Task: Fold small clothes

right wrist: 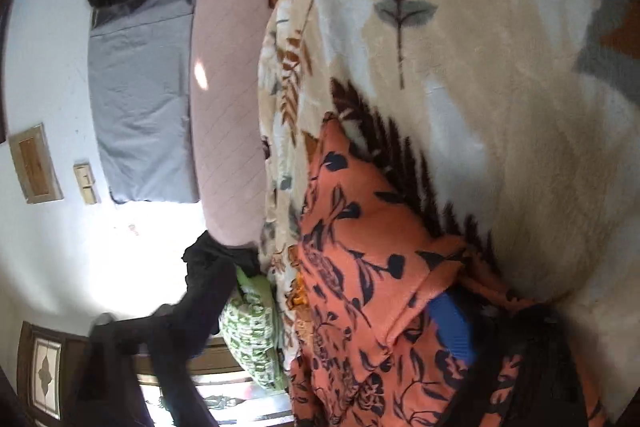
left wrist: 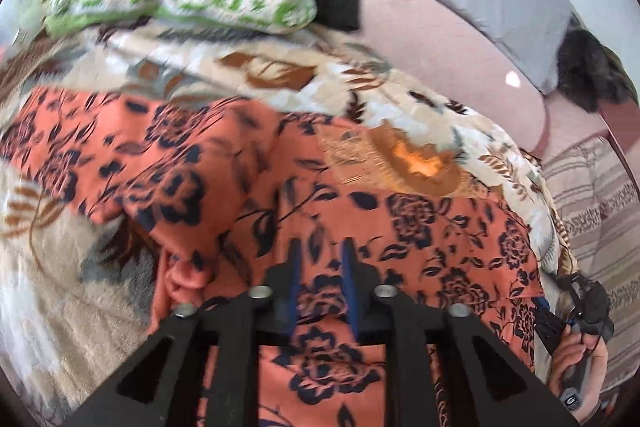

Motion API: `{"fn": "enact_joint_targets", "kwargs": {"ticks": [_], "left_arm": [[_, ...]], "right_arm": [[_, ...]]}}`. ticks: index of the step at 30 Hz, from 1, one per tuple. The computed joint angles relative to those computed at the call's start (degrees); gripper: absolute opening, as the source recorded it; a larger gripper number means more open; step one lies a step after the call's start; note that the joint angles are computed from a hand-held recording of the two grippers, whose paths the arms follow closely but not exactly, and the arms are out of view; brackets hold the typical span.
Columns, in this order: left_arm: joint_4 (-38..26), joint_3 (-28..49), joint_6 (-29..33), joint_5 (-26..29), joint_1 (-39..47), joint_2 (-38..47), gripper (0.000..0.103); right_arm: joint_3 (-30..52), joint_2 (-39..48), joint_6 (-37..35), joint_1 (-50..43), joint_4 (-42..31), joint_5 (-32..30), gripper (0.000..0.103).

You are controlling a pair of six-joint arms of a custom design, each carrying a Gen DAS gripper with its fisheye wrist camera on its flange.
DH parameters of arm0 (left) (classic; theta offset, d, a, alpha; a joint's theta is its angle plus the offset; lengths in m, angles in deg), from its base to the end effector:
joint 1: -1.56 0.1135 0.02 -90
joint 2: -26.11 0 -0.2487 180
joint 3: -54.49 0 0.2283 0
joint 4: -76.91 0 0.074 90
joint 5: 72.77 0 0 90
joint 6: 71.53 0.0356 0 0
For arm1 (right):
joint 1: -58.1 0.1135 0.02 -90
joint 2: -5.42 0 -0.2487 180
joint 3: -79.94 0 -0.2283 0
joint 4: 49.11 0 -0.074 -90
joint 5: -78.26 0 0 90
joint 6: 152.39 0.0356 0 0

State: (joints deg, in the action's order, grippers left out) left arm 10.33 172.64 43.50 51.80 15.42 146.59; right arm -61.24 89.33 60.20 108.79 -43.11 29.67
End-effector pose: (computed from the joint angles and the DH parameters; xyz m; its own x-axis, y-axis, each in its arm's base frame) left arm 0.4043 0.0789 0.2222 -0.8204 0.1564 -0.5500 0.3841 0.8633 -0.3274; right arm 0.1658 0.1653 0.1356 0.0003 0.9978 0.0667 0.4739 -0.0588 0.8786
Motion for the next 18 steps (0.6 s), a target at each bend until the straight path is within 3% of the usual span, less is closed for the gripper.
{"fn": "enact_joint_targets", "kwargs": {"ticks": [1, 3, 5, 7, 8, 10, 12, 13, 15, 17, 18], "left_arm": [[0.40, -0.02, 0.24, -0.28, -1.04, 0.07, 0.042], [0.74, 0.73, 0.31, -2.97, -4.10, 2.21, 0.049], [-3.70, 6.23, 1.27, -8.75, -6.65, 7.53, 0.049], [1.05, 2.51, 2.39, -10.44, -7.62, 7.33, 0.049], [3.95, -0.57, 3.97, -11.55, -8.12, 5.34, 0.049], [5.70, -2.69, 5.17, -13.31, -8.85, 3.93, 0.049], [5.59, -2.52, 5.88, -12.96, -8.61, 4.17, 0.049], [5.11, -1.77, 6.02, -12.67, -8.62, 4.67, 0.049], [3.77, -0.27, 6.19, -12.01, -8.24, 5.55, 0.049], [4.21, -0.88, 6.60, -12.17, -8.31, 5.27, 0.049], [5.01, -1.27, 7.10, -12.23, -8.17, 5.53, 0.049]], "right_arm": [[2.29, -0.82, 0.55, 0.35, -7.61, -1.42, 0.021], [5.33, -2.11, -0.12, 1.51, -18.76, -2.95, 0.019], [4.37, -4.94, -3.76, 2.79, -19.53, -4.33, 0.024], [5.72, -9.00, -7.65, 5.24, -26.07, -5.74, 0.051], [8.23, -10.82, -8.49, 6.69, -32.55, -4.52, 0.082], [14.78, -13.04, -10.51, 8.18, -46.49, 0.33, 0.085], [14.49, -17.46, -20.81, 3.64, -44.28, -0.04, 0.085], [12.94, -18.97, -26.77, -1.24, -39.87, -3.46, 0.085], [11.13, -16.21, -38.58, -13.81, -30.92, -17.13, 0.085], [14.66, -6.59, -46.86, -23.93, -29.95, -28.77, 0.082], [16.61, -1.46, -49.89, -27.43, -28.01, -33.81, 0.065]]}}
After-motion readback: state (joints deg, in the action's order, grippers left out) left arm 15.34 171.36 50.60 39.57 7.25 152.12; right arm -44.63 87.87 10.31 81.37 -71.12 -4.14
